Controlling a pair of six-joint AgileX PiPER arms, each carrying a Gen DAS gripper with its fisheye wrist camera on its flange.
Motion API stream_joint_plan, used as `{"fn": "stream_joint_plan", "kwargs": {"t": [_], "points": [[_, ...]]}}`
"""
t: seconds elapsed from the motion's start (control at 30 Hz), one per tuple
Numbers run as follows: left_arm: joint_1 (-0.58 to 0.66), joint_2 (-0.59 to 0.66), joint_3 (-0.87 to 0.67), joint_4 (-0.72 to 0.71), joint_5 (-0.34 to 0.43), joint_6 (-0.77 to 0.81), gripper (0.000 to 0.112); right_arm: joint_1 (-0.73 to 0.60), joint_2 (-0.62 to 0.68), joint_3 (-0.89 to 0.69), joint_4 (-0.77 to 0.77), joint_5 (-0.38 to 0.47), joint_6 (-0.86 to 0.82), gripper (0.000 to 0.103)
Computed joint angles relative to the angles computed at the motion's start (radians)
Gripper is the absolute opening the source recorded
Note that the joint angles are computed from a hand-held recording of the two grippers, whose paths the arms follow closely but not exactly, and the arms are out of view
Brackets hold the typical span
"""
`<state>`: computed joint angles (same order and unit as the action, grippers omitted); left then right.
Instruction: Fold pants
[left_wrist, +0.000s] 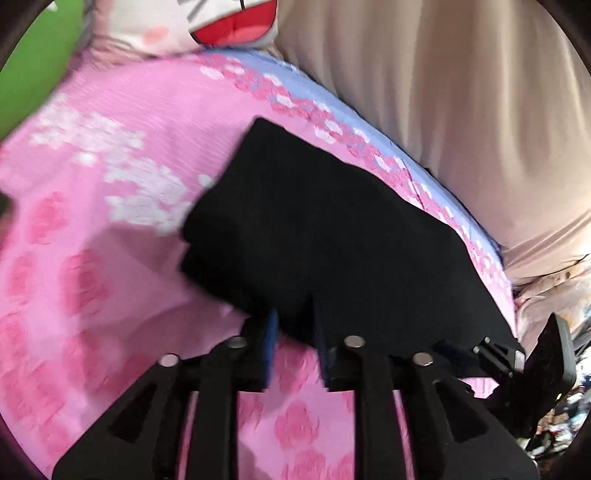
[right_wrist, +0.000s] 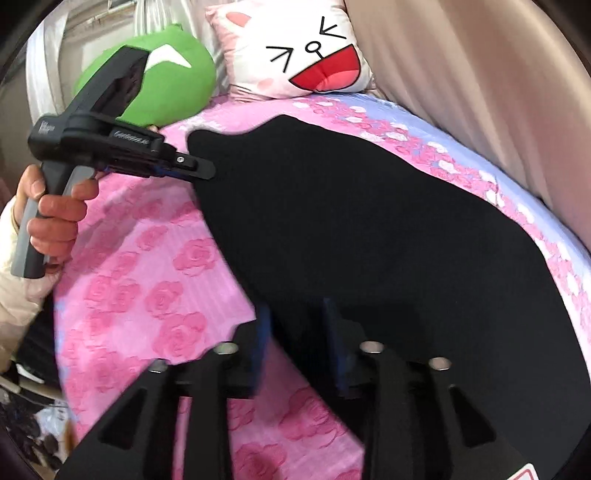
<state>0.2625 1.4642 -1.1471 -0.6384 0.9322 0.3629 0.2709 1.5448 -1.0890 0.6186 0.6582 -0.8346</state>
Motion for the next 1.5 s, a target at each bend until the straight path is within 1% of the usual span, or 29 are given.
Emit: {"fn": "stream_joint_plan", "kwargs": {"t": [0.03, 0.13, 0.2, 0.23, 0.27, 0.3, 0.33, 0.37, 0.43, 0.47, 0.53, 0.57, 0.63, 0.7, 0.77, 0.8, 0.83, 0.9, 0.97, 1.0, 1.03, 1.07, 1.1, 1.2, 1.23, 1.3, 1.37, 1.4, 1.5], "points": [[0.003, -0.039, 0.015, 0.029, -0.012, -0.020, 0.035, -0.021, -0.012, 0.008, 0.039, 0.015, -0.029, 0.039], [-0.001, -0.146, 0.007, 0.168, -0.018, -0.142, 0.038, -0.072, -0.030, 0.033, 0.087, 0.044, -0.063, 0.039], [-0.014, -0.140, -0.075, 0.191, -0.006, -0.232, 0.038, -0.115, -0.049, 0.051, 0.120, 0.072, -0.081, 0.039], [-0.027, -0.148, -0.091, 0.187, -0.007, -0.253, 0.041, -0.167, -0.074, 0.073, 0.175, 0.099, -0.131, 0.039], [-0.074, -0.142, -0.125, 0.193, -0.016, -0.281, 0.046, -0.229, -0.095, 0.082, 0.224, 0.132, -0.164, 0.039], [-0.123, -0.123, -0.152, 0.219, -0.022, -0.322, 0.059, -0.269, -0.094, 0.065, 0.237, 0.158, -0.163, 0.039], [-0.190, -0.083, -0.192, 0.261, -0.045, -0.389, 0.062, -0.323, -0.098, 0.050, 0.243, 0.177, -0.158, 0.039], [-0.270, -0.031, -0.239, 0.312, -0.066, -0.448, 0.062, -0.359, -0.099, 0.033, 0.229, 0.171, -0.140, 0.039], [-0.378, 0.082, -0.330, 0.413, -0.056, -0.525, 0.062, -0.429, -0.091, 0.000, 0.151, 0.148, -0.084, 0.039], [-0.430, 0.143, -0.367, 0.504, -0.047, -0.604, 0.061, -0.453, -0.097, 0.004, 0.129, 0.136, -0.078, 0.039], [-0.504, 0.243, -0.415, 0.690, -0.004, -0.739, 0.048, -0.525, -0.123, 0.030, 0.096, 0.126, -0.092, 0.039], [-0.509, 0.292, -0.406, 0.746, -0.005, -0.788, 0.048, -0.566, -0.138, 0.048, 0.097, 0.131, -0.111, 0.039], [-0.522, 0.281, -0.380, 0.830, -0.052, -0.870, 0.045, -0.692, -0.151, 0.083, 0.127, 0.180, -0.186, 0.039], [-0.535, 0.284, -0.420, 0.892, 0.004, -0.942, 0.042, -0.760, -0.144, 0.094, 0.114, 0.173, -0.189, 0.039], [-0.549, 0.260, -0.432, 0.918, -0.001, -0.970, 0.042, -0.808, -0.077, 0.029, 0.114, 0.192, -0.200, 0.039], [-0.566, 0.239, -0.438, 0.926, -0.009, -0.969, 0.044, -0.812, -0.056, 0.000, 0.134, 0.187, -0.201, 0.039], [-0.590, 0.231, -0.441, 0.970, -0.011, -0.997, 0.050, -0.805, -0.021, -0.049, 0.163, 0.200, -0.212, 0.039], [-0.641, 0.270, -0.484, 1.086, 0.071, -1.053, 0.051, -0.741, 0.057, -0.169, 0.173, 0.238, -0.195, 0.039], [-0.620, 0.321, -0.492, 1.063, 0.133, -1.040, 0.051, -0.661, 0.112, -0.244, 0.174, 0.248, -0.181, 0.036], [-0.600, 0.332, -0.478, 1.040, 0.126, -1.037, 0.051, -0.615, 0.147, -0.287, 0.167, 0.253, -0.161, 0.033], [-0.574, 0.321, -0.436, 1.014, 0.085, -1.029, 0.051, -0.553, 0.184, -0.329, 0.147, 0.239, -0.137, 0.028], [-0.568, 0.294, -0.390, 1.027, 0.039, -1.037, 0.051, -0.503, 0.205, -0.351, 0.123, 0.233, -0.119, 0.008], [-0.572, 0.293, -0.384, 1.040, 0.034, -1.034, 0.051, -0.453, 0.230, -0.376, 0.098, 0.219, -0.102, 0.000], [-0.603, 0.303, -0.391, 1.109, 0.059, -1.068, 0.051, -0.330, 0.315, -0.448, 0.024, 0.184, -0.039, 0.000], [-0.614, 0.305, -0.383, 1.135, 0.057, -1.084, 0.051, -0.287, 0.364, -0.493, -0.042, 0.142, 0.007, 0.000], [-0.623, 0.319, -0.387, 1.160, 0.051, -1.093, 0.051, -0.257, 0.466, -0.614, -0.152, 0.129, 0.128, 0.000], [-0.612, 0.313, -0.381, 1.143, 0.036, -1.084, 0.051, -0.276, 0.511, -0.714, -0.125, 0.207, 0.189, 0.000], [-0.602, 0.304, -0.370, 1.126, 0.021, -1.079, 0.051, -0.285, 0.496, -0.707, -0.092, 0.208, 0.175, 0.000], [-0.593, 0.310, -0.370, 1.131, 0.007, -1.093, 0.051, -0.290, 0.408, -0.589, -0.005, 0.215, 0.052, 0.000]]}}
